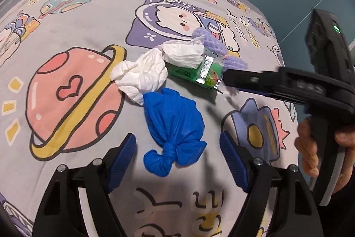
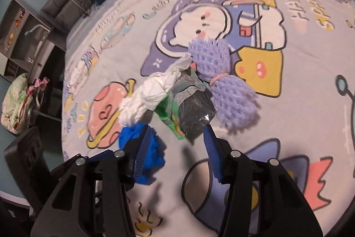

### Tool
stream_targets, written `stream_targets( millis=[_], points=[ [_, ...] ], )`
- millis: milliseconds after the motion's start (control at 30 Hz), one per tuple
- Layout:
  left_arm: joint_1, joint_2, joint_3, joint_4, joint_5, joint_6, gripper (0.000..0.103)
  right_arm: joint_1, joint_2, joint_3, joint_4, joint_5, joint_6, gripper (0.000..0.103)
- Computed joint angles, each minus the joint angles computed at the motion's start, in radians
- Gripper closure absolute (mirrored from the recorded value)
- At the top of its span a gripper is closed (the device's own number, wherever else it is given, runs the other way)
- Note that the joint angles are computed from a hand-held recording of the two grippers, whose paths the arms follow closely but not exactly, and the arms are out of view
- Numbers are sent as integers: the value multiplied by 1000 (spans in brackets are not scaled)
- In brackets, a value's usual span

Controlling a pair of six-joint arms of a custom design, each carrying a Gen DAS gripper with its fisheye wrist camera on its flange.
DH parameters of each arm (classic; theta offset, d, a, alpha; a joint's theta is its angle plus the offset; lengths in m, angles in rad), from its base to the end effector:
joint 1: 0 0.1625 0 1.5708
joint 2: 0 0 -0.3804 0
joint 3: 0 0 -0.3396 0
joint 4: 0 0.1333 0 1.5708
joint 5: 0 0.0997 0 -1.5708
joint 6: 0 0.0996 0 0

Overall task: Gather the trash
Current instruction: 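Grasp the blue glove with the left tool while the right tool grasps the green wrapper, then carry the blue glove and green wrapper over the yellow-rimmed bin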

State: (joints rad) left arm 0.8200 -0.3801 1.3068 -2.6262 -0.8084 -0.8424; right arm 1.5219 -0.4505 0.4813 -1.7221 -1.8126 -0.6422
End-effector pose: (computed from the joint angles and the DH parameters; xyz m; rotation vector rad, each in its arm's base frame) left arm -0.3061 -0.6243 -0.0266 -0.1837 2.5604 -0.8510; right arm 0.0706 -0.7969 0.2337 0.8198 -2.7540 0.0448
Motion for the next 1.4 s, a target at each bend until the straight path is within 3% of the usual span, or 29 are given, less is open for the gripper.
stream_targets(
  millis=[133,300,467,600,700,967,1400],
  points=[
    [15,12,-9,-22,-40,9,42,6,47,-51,19,-11,5,61],
    [19,25,-25,-11,-53,21,67,17,88,-89,32,-41,3,71],
    [10,12,-8,-18,-54,15,75,19,97,-87,32,-56,5,87],
    [-8,-10,27,-42,-54,20,82,15,71,-46,11,-19,17,99],
    [-26,-31,60,-70,-56,30,82,13,58,-38,35,7,23,102],
    [-93,-116,206,-133,-36,33,83,7,-65,179,-38,40,7,102],
    [-183,-260,447,-145,61,-90,83,1,-326,565,-177,83,-29,102]
  ],
)
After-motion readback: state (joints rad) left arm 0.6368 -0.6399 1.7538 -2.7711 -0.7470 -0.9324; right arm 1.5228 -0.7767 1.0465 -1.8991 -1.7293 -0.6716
